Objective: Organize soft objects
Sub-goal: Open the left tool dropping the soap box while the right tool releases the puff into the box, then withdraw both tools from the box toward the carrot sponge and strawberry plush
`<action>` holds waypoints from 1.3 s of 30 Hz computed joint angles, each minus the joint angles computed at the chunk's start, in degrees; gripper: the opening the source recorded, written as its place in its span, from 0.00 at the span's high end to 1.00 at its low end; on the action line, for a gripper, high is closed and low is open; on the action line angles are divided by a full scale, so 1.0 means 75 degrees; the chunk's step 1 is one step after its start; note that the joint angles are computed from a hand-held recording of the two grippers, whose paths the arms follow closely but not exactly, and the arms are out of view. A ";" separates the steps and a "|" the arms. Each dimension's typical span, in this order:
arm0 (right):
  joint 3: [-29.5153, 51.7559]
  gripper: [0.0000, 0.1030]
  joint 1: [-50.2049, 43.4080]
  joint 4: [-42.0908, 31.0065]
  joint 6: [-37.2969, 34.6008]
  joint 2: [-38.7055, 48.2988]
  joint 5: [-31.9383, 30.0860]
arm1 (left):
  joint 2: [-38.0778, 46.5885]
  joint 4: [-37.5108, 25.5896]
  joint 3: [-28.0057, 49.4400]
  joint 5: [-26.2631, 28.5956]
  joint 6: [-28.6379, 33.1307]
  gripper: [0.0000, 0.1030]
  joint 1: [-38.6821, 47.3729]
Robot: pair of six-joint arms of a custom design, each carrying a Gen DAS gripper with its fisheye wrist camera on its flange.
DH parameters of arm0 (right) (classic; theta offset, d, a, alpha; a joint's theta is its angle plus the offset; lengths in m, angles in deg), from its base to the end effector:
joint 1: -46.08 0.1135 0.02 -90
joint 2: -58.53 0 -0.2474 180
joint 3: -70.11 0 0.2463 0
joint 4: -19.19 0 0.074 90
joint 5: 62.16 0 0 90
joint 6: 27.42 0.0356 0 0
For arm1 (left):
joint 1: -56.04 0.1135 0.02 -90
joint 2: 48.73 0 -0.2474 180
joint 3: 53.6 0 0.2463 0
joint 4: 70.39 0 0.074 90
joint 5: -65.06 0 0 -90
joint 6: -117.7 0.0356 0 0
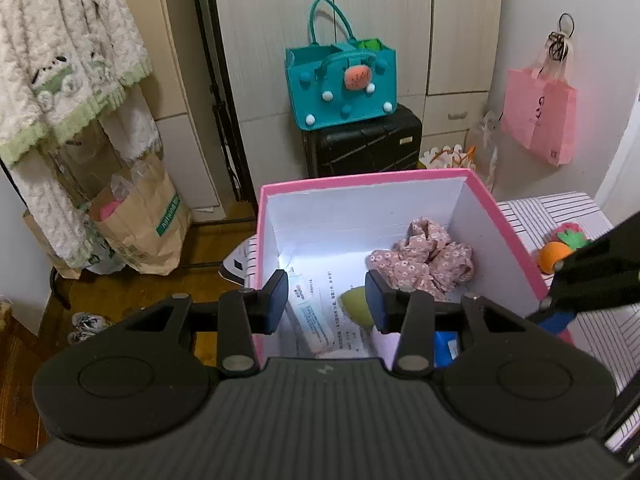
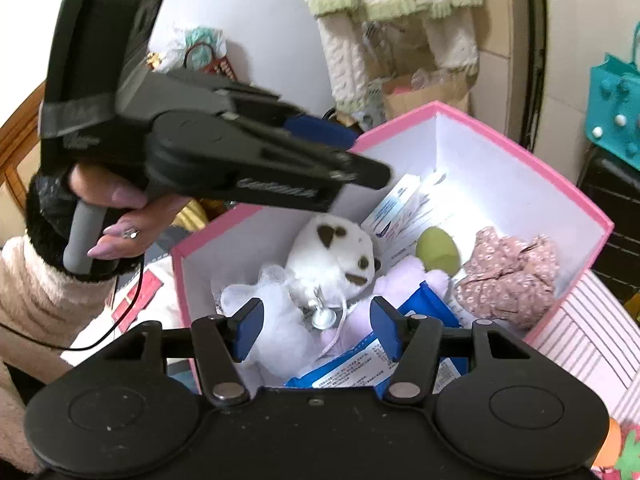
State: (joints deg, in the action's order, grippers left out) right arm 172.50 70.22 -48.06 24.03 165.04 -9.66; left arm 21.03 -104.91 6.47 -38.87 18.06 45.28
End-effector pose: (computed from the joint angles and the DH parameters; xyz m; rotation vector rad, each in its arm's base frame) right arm 0.3275 0.1705 0.2361 -1.4895 2.1647 0.8296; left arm 0.2521 -0.0392 0.2285 -0.0967 2.3145 0.1051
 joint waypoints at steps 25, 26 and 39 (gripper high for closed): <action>-0.2696 0.38 -0.1977 -0.0033 -0.0455 -0.4532 -0.0281 | -0.2764 -0.3917 0.0843 -0.1675 -0.1670 0.58 -0.3513; -0.2720 0.38 -0.2135 -0.0130 -0.0582 -0.4629 -0.0320 | -0.2737 -0.4021 0.0910 -0.1759 -0.1808 0.57 -0.3727; -0.2817 0.37 -0.4435 -0.1276 -0.2582 -0.4805 -0.0987 | -0.1341 -0.3925 0.1764 -0.2500 -0.2538 0.55 -0.5733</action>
State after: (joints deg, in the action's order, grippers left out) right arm 151.38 36.96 -57.63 4.67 129.00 -17.06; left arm 10.97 -134.34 19.71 -57.62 -0.97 2.28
